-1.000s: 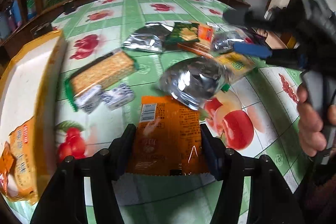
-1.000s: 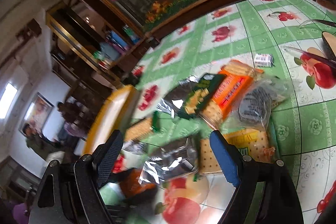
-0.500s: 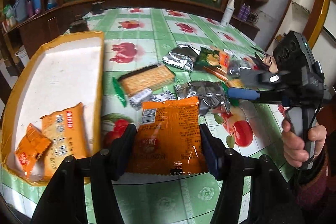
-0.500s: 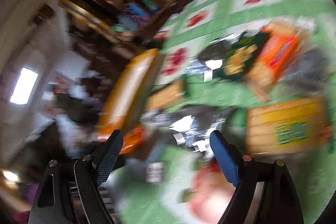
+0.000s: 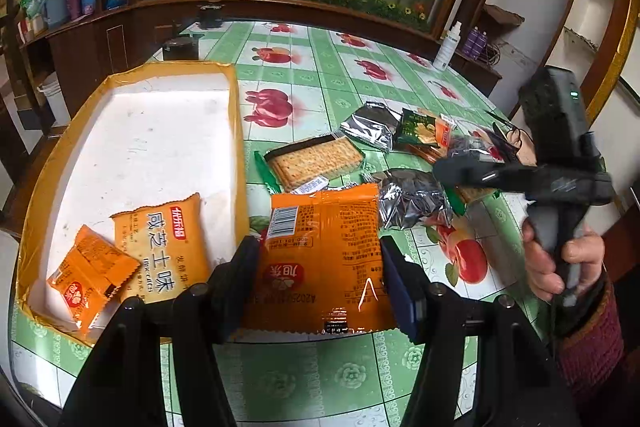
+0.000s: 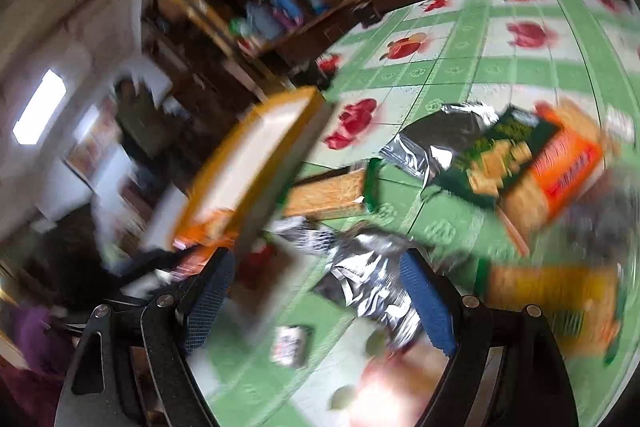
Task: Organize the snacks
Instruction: 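Carry both packs into the box and release the orange bag from the left gripper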
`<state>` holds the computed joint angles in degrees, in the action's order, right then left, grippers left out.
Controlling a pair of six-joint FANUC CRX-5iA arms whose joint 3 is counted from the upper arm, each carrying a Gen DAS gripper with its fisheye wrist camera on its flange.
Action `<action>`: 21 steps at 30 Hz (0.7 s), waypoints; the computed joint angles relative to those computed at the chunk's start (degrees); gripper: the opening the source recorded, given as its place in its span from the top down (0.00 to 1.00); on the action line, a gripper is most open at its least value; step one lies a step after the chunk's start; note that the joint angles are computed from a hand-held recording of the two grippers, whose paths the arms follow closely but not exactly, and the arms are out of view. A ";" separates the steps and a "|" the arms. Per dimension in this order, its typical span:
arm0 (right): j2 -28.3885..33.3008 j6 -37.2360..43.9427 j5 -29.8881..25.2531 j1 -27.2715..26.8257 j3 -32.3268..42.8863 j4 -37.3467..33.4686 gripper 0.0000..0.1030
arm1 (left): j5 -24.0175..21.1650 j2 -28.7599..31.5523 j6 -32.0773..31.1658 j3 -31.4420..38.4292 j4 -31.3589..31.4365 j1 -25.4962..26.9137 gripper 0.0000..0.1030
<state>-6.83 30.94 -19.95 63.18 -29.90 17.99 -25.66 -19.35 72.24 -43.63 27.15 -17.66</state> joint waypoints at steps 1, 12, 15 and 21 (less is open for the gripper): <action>1.42 0.77 -2.30 0.27 1.28 1.99 0.14 | -0.04 -0.19 -0.37 -0.18 0.22 0.12 0.42; 2.25 20.90 -11.87 -0.13 6.86 -13.19 0.14 | 0.25 0.49 -1.57 -0.43 1.82 0.02 0.42; 1.24 17.21 -11.96 2.13 4.85 -6.57 0.14 | 0.23 0.96 -0.79 0.09 0.86 -0.16 0.42; 5.94 8.48 -18.35 5.59 5.07 5.85 0.16 | 0.41 0.98 -0.23 0.12 0.21 -0.49 0.41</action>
<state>-0.89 39.42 -38.30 68.78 -24.83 23.84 -25.25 -18.37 72.01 -43.51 27.36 -18.16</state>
